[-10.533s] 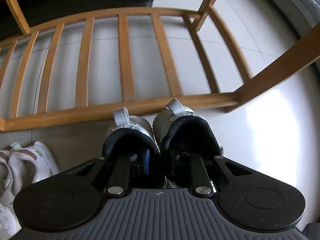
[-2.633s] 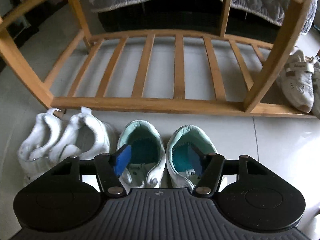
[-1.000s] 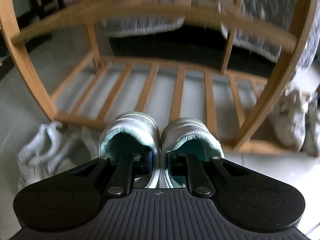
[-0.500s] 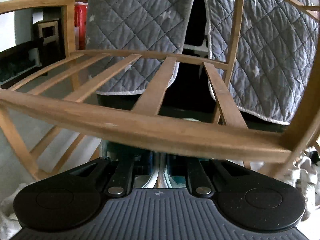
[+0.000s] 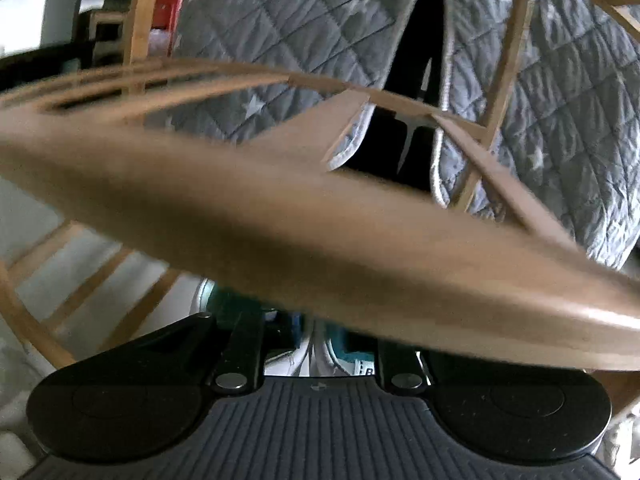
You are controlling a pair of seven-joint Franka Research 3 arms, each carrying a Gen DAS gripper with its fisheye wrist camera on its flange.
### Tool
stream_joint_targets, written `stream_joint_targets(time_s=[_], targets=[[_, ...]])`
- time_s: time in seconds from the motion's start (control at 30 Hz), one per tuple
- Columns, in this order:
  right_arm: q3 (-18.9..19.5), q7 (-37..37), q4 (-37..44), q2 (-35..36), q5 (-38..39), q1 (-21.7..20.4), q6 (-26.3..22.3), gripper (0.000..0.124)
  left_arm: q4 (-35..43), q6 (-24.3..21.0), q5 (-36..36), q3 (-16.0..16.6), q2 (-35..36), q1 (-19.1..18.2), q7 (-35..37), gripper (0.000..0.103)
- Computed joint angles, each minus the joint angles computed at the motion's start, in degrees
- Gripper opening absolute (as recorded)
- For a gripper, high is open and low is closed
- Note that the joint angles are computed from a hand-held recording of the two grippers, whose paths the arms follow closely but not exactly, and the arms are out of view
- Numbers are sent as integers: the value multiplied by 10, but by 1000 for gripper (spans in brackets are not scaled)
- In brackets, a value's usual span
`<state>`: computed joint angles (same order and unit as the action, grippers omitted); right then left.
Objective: Organize scattered shoes
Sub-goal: 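Lift the mint-lined pair over the rack rail with the left gripper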
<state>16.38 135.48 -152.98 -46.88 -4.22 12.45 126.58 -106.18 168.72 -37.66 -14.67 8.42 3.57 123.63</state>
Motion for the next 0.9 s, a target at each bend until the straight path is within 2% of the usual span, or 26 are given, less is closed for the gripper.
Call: stream_joint_targets(time_s=[0.23, 0.3, 0.4, 0.47, 0.5, 0.63, 0.67, 0.73, 0.77, 0.9], targets=[[-1, -2, -2, -1, -1, 1, 2, 103, -10, 18, 2, -6, -1, -1, 33, 21], [-1, -2, -2, -1, 0, 1, 2, 103, -9, 19, -29, -17, -1, 7, 57, 29], [0, -2, -2, -1, -1, 1, 2, 103, -10, 21, -30, -14, -1, 3, 61, 37], [0, -3, -2, -1, -1, 1, 3, 103, -9, 11, -52, -19, -4, 8, 81, 38], [0, -3, -2, -1, -1, 0, 3, 103, -11, 7, -69, -20, -7, 10, 95, 41], [0, -3, -2, -1, -1, 1, 4, 103, -20, 14, -191, -24, -21, 13, 207, 47], [1, -2, -2, -1, -1, 1, 4, 103, -21, 14, -213, -20, -23, 11, 227, 49], [1, -3, -2, -1, -2, 1, 4, 103, -25, 4, -207, -2, -29, 0, 211, 50], [1, -3, -2, 0, -2, 1, 4, 103, -28, -6, -234, 2, -36, 0, 230, 51], [1, -2, -3, -1, -2, 1, 6, 103, -41, -33, -262, 33, -60, -13, 279, 56]])
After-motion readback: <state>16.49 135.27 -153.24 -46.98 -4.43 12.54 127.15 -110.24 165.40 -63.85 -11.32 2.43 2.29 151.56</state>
